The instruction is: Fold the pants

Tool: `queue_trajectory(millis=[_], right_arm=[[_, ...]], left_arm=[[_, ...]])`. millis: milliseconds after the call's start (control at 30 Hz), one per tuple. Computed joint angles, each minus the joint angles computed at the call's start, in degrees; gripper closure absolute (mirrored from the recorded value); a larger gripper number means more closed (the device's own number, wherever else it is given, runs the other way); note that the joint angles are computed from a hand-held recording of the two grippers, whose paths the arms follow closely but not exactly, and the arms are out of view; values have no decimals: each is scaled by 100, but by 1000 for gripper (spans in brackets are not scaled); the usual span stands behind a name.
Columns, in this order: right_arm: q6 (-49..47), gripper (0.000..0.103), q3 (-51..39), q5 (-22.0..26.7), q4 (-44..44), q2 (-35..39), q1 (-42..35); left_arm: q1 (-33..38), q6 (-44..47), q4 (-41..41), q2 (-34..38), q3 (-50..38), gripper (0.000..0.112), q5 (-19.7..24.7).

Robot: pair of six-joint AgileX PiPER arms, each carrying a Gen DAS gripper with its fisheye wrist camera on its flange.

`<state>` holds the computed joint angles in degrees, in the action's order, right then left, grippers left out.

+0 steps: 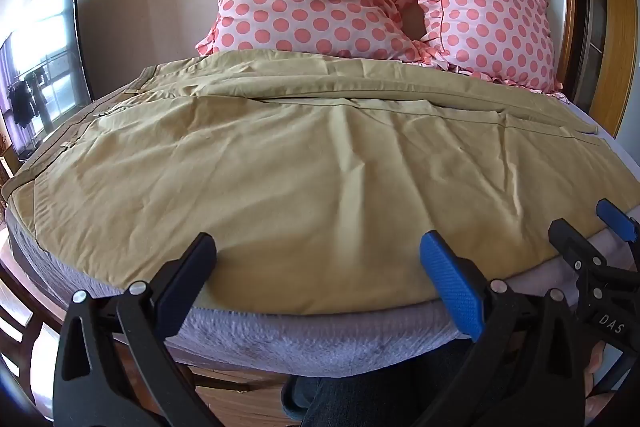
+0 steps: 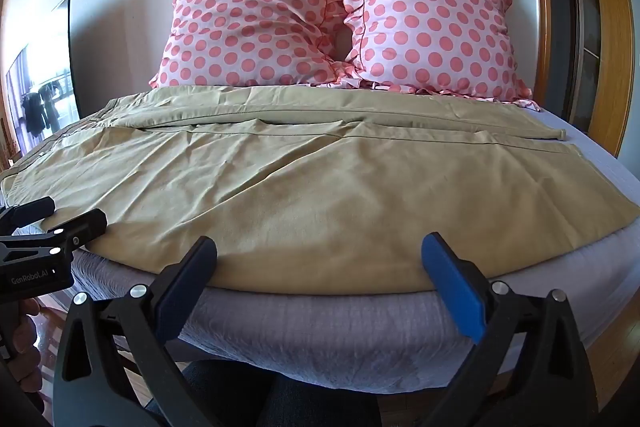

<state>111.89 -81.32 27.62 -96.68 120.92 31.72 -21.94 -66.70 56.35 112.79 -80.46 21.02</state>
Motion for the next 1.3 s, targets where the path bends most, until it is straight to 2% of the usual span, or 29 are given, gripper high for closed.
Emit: queue_trajectory(millis=[1300], right_arm=[[-8,2,2,5,0,-7,0]], left_arm=[[-4,-86,87,-1,13,11,-6]])
